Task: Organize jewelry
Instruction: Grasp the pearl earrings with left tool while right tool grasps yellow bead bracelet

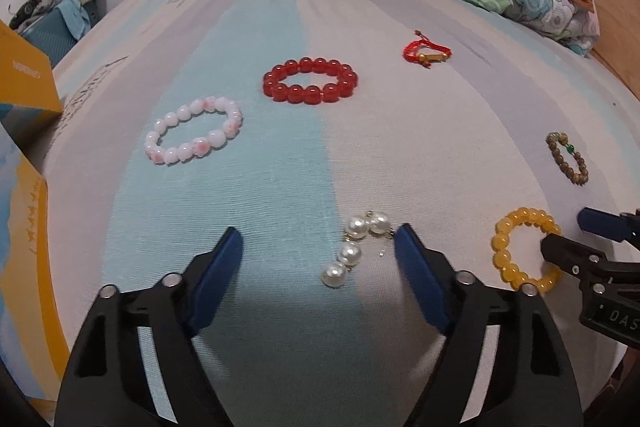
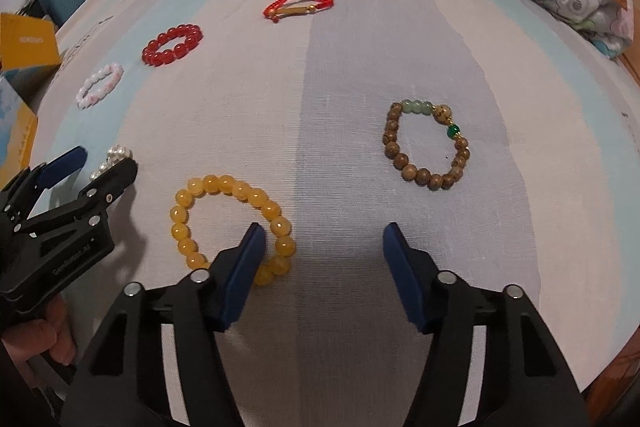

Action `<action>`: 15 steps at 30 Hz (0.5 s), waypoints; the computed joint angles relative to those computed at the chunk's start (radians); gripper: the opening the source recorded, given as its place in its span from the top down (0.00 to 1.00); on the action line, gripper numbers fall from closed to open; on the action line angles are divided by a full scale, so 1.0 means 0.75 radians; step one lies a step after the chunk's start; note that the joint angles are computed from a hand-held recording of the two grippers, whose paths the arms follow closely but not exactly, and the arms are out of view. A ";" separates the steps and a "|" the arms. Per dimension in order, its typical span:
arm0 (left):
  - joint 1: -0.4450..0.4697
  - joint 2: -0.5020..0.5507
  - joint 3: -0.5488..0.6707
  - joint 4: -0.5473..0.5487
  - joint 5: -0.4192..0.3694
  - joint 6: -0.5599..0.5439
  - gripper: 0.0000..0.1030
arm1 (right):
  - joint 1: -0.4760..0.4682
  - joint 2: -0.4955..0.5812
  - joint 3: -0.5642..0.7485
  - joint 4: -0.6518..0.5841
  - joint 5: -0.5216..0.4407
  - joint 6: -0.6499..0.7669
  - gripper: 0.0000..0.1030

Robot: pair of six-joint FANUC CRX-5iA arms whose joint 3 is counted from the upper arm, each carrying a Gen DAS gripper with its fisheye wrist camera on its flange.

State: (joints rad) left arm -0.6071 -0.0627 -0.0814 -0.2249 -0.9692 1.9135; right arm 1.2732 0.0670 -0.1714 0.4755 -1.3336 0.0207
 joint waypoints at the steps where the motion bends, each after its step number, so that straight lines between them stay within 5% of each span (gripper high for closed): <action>1: -0.002 -0.001 -0.002 0.005 0.002 -0.007 0.34 | 0.001 0.002 0.001 0.001 0.001 0.007 0.49; 15: 0.028 -0.038 -0.040 0.082 -0.006 -0.088 0.82 | 0.007 0.028 0.038 -0.005 -0.008 0.065 0.84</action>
State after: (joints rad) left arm -0.5859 -0.0909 -0.1116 -0.1637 -0.9736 1.8478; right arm 1.2785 0.0881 -0.1428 0.4718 -1.3395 0.0693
